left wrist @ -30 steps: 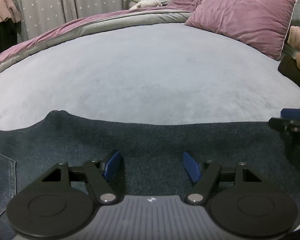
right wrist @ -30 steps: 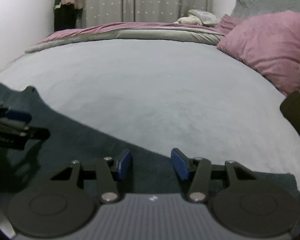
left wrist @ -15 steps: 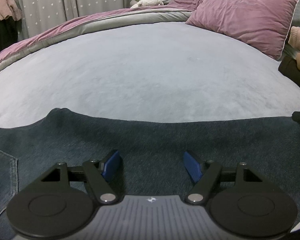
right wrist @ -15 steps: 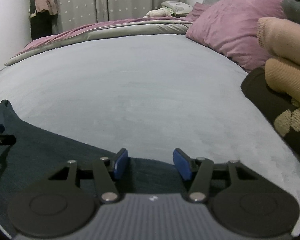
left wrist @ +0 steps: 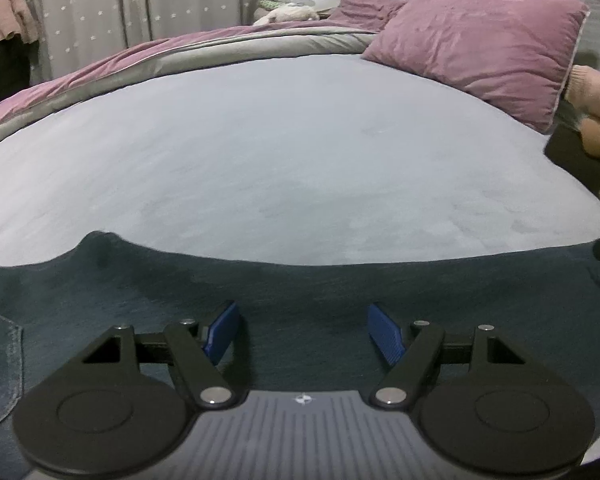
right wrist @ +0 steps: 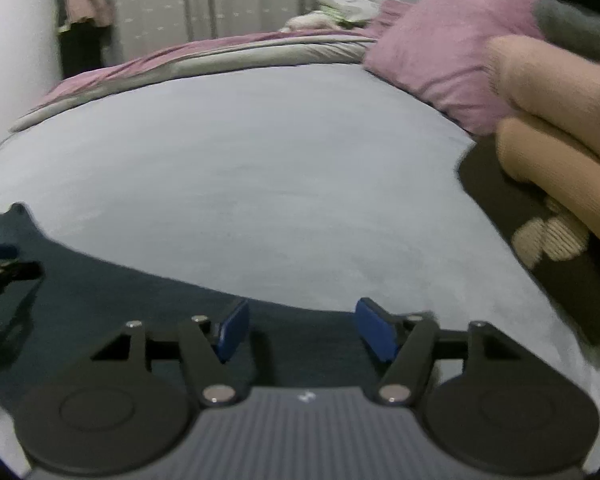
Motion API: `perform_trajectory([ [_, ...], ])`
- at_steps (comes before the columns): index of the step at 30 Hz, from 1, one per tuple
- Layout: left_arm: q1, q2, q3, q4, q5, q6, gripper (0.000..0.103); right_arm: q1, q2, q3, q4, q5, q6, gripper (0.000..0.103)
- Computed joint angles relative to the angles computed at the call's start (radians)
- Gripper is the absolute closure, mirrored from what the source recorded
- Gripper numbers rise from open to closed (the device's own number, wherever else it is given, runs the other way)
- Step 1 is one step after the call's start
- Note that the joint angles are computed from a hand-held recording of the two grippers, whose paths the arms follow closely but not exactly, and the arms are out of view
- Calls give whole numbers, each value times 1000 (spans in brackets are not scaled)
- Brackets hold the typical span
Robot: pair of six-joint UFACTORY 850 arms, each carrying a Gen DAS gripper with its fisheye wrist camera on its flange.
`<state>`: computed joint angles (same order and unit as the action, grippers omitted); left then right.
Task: Fold clothes
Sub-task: 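Lower the open right gripper onto the jeans leg hem edge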
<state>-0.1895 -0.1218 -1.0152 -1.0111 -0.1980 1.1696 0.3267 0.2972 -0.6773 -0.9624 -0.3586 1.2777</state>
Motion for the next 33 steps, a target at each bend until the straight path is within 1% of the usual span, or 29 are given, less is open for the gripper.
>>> perform_trajectory([
  [3,-7,4,2,-24,-6,41,32,23,-8,-13,-12,-12,-6,36],
  [5,-10,5,0,-49,-7,74,32,31,-7,-19,-13,-42,1,33],
  [7,-11,4,-3,-57,-13,81,32,18,5,-15,24,-52,-15,32],
  [10,-14,0,-9,-58,-17,78,32,-12,39,1,138,-57,-85,30],
  [15,-26,-4,-16,-5,-32,26,32,-67,89,16,393,-83,-275,28],
  [17,-26,-5,-19,15,-49,4,32,-92,106,17,511,-92,-364,24],
  [19,-25,-4,-21,22,-67,-7,32,-128,117,17,657,-101,-471,24],
  [23,-27,4,-16,19,-73,-2,32,-214,152,33,953,-119,-670,24],
  [26,-28,9,-13,24,-78,-9,32,-265,189,57,1110,-143,-735,25],
  [29,-33,12,-12,29,-82,-11,32,-304,218,77,1200,-174,-770,25],
  [33,-40,20,-7,40,-82,-14,32,-314,238,93,1223,-209,-777,25],
])
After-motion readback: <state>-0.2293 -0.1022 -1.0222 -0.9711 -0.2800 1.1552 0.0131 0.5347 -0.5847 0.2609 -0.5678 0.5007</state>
